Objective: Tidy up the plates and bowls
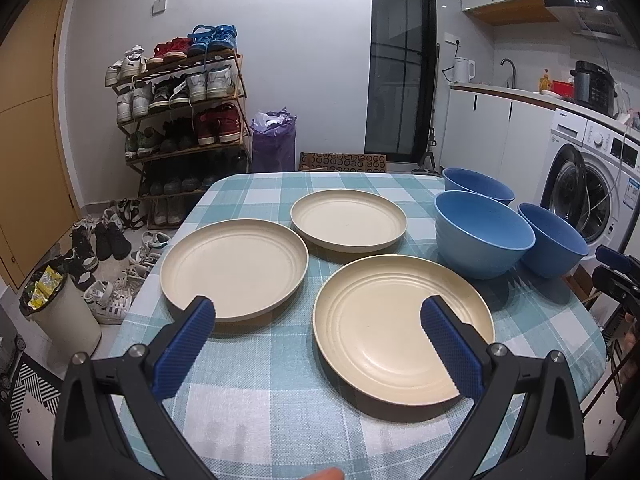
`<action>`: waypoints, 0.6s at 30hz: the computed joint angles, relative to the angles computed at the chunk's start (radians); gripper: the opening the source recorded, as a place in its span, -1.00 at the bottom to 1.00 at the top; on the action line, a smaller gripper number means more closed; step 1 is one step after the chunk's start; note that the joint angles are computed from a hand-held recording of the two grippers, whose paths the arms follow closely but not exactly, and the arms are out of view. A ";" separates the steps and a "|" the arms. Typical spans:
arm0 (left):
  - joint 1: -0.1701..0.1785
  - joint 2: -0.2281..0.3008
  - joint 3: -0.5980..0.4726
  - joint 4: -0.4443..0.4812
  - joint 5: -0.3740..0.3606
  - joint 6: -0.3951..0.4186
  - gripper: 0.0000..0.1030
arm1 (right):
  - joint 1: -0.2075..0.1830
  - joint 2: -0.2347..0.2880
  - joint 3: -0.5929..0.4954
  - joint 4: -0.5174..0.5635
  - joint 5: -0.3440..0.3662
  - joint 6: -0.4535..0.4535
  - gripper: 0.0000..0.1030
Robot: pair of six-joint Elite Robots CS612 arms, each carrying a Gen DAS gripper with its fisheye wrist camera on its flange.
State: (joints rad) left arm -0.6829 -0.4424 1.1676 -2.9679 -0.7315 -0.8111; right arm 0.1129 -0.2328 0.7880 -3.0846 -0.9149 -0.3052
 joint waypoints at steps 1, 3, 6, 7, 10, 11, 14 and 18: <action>0.000 0.000 0.000 0.001 0.000 -0.001 1.00 | 0.000 0.000 -0.001 0.004 0.000 -0.002 0.99; 0.001 0.001 0.001 -0.001 -0.004 0.000 1.00 | 0.000 0.001 -0.003 0.005 -0.003 -0.003 0.99; 0.001 0.000 0.002 -0.002 -0.004 -0.002 1.00 | 0.000 0.002 -0.007 0.007 -0.002 -0.002 0.99; 0.001 0.000 0.002 -0.002 -0.003 -0.003 1.00 | 0.000 0.002 -0.005 0.004 -0.004 -0.002 0.99; 0.000 0.000 0.002 -0.007 0.001 0.002 1.00 | 0.000 0.001 -0.006 0.011 -0.001 -0.006 0.99; 0.000 -0.001 0.002 -0.007 0.003 -0.001 1.00 | 0.001 0.001 -0.005 0.012 -0.002 -0.005 0.99; 0.001 -0.001 0.004 -0.018 -0.004 -0.008 1.00 | 0.002 0.002 -0.011 0.020 -0.001 -0.012 0.99; 0.004 -0.001 0.003 -0.030 -0.020 0.002 1.00 | 0.006 0.003 -0.020 0.030 -0.003 -0.024 0.99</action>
State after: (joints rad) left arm -0.6786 -0.4431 1.1708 -2.9981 -0.7512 -0.8090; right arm 0.1190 -0.2293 0.7684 -3.0549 -0.9179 -0.3288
